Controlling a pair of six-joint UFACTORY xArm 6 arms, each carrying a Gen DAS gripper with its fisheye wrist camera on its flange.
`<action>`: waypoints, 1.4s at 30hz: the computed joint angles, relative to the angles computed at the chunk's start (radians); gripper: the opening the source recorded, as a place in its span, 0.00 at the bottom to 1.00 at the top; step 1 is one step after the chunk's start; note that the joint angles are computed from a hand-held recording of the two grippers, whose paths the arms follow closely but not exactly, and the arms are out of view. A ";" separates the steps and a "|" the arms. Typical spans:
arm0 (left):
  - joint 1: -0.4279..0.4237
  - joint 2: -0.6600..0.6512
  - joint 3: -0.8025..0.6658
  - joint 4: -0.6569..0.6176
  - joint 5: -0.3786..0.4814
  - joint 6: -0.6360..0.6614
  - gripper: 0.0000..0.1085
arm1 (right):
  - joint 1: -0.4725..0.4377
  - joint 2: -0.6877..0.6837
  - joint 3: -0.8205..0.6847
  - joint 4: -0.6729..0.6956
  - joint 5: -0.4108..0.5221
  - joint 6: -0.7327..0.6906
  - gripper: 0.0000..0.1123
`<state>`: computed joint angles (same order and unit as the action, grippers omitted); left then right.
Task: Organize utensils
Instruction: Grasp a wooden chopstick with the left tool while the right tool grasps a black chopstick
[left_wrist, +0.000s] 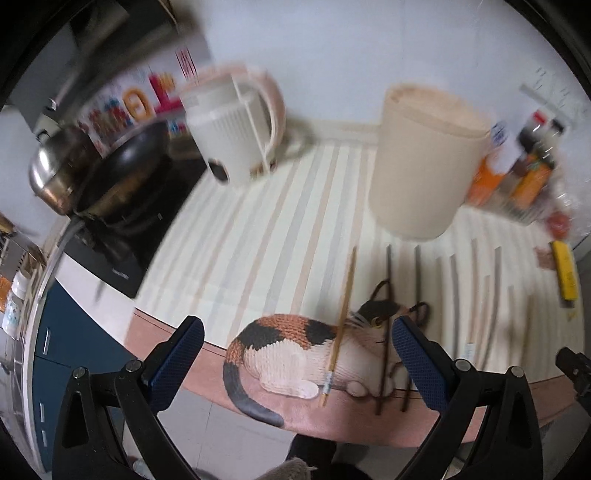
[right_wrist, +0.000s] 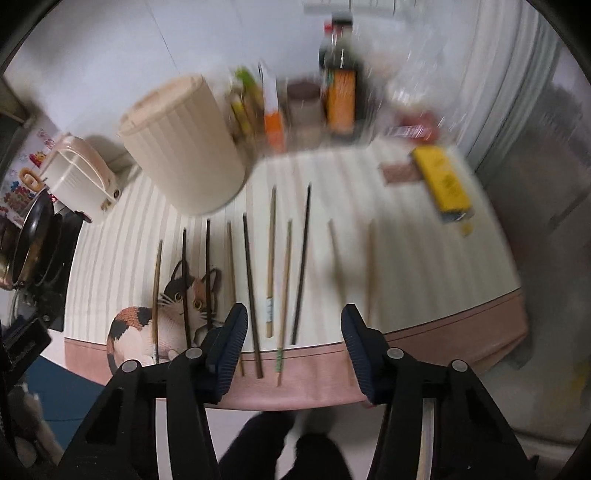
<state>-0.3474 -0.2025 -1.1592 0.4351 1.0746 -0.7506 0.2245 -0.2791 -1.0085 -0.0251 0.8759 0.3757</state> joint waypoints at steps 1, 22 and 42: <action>0.019 0.038 -0.007 -0.027 -0.011 0.027 0.95 | -0.003 0.023 -0.004 0.014 -0.005 -0.002 0.48; 0.101 0.398 -0.147 -0.391 -0.039 0.480 0.05 | -0.080 0.605 -0.464 0.058 0.173 0.073 0.25; 0.131 0.448 -0.214 -0.403 -0.026 0.495 0.05 | -0.020 0.775 -0.712 -0.037 0.378 0.027 0.05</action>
